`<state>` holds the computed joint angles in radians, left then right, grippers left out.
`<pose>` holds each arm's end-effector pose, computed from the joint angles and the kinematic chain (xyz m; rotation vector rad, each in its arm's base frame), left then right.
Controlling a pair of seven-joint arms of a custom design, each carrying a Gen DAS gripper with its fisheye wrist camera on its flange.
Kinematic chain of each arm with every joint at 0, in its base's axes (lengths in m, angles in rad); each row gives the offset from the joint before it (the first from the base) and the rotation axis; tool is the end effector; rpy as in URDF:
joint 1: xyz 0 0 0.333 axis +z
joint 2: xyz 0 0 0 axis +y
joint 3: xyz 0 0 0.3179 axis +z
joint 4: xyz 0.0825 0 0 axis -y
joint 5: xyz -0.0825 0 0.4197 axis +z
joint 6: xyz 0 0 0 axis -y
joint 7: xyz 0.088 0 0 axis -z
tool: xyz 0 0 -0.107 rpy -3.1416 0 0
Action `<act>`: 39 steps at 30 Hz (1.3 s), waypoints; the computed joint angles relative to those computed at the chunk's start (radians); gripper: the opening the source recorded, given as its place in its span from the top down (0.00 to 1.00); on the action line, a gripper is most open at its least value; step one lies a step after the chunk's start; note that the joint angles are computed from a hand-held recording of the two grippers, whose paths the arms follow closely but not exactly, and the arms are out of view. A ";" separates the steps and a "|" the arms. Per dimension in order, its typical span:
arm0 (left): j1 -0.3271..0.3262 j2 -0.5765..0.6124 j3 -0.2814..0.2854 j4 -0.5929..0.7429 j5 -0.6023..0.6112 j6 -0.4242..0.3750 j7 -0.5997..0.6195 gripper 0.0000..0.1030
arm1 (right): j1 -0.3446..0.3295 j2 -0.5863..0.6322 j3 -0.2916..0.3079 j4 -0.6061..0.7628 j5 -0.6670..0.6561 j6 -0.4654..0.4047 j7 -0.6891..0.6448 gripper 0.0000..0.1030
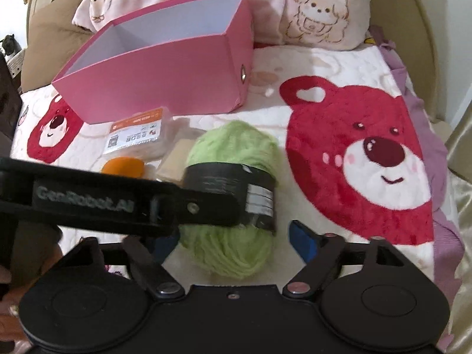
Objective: Organize objects
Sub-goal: 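Lower the left tool onto the green yarn ball and close on its band, then carry the green yarn ball with the left tool into the pink box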
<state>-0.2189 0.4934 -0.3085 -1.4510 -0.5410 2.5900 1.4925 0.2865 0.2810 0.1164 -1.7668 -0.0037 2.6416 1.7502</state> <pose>0.6973 -0.3396 0.4751 1.9249 -1.9090 1.1722 0.6566 0.2721 0.4579 -2.0093 1.6232 -0.3442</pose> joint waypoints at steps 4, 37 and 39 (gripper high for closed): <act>0.021 -0.006 -0.029 -0.040 -0.068 0.065 0.031 0.41 | 0.001 0.004 -0.001 0.001 -0.002 0.009 -0.001 0.36; 0.041 -0.348 0.068 -0.202 -0.019 -0.029 0.089 0.45 | 0.070 -0.121 0.025 -0.007 -0.048 0.098 0.022 0.46; 0.046 -0.386 0.077 -0.236 -0.023 -0.011 0.105 0.45 | 0.086 -0.114 0.028 0.014 -0.059 0.111 0.030 0.46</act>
